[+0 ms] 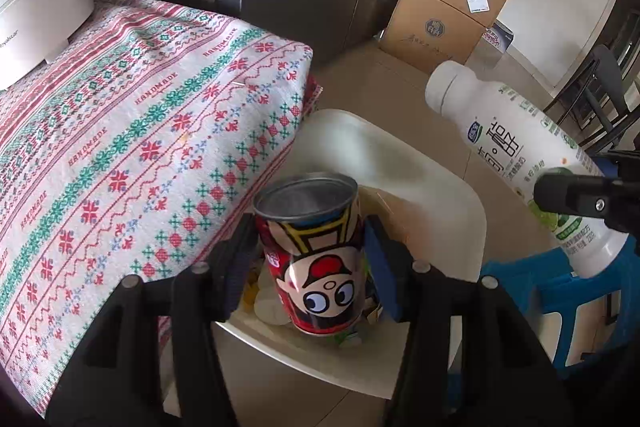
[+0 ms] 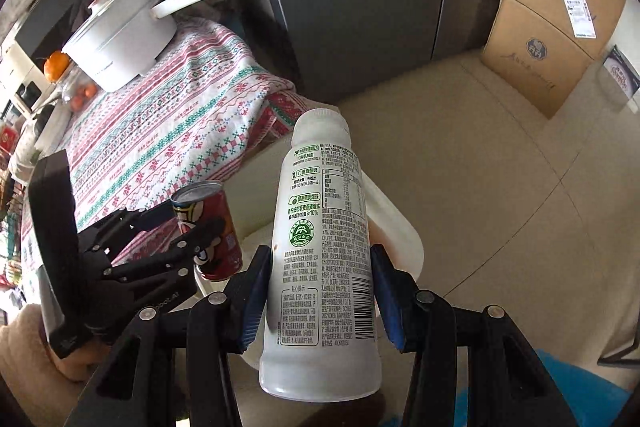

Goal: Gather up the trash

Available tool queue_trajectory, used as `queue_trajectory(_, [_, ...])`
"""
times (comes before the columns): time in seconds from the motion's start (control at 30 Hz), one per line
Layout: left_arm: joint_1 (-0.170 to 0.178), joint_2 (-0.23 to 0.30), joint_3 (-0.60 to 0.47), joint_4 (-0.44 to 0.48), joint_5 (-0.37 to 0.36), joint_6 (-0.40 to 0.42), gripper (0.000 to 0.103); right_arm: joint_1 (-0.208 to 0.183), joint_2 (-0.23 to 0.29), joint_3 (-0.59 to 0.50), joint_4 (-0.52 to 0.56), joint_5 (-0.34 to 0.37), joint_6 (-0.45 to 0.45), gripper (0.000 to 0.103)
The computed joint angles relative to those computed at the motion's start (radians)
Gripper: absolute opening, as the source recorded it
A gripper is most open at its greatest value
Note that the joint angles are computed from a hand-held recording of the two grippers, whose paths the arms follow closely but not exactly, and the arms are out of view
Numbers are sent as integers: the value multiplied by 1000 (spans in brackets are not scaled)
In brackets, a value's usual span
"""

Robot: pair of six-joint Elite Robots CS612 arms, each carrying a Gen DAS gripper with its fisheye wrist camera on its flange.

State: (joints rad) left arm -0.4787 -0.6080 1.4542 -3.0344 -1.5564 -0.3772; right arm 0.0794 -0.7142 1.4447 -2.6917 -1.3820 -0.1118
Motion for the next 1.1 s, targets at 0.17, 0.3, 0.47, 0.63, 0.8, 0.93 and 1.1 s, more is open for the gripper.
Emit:
queue_trajectory(0.17, [4, -3, -30, 86, 11, 9, 59, -6, 9, -12, 17, -2, 9, 50])
queue_trajectory(0.3, [2, -40, 6, 55, 115, 34, 78, -5, 14, -22, 34, 6, 4, 50])
queue_trajectory(0.47, [17, -94, 60, 67, 162, -19, 86, 8, 33, -60, 103, 0, -9, 50])
queue_trajectory(0.63, [26, -142, 124, 64, 201, -74, 95, 16, 48, -89, 148, 10, -4, 50])
queue_trajectory(0.8, [25, -181, 184, 57, 224, -128, 99, 25, 60, -107, 189, 11, -2, 51])
queue_trajectory(0.93, [23, -209, 229, 76, 236, -170, 100, 26, 53, -92, 165, 49, 18, 64])
queue_trajectory(1.1, [22, -251, 306, 46, 256, -301, 100, 38, 11, -19, 41, 61, 21, 70])
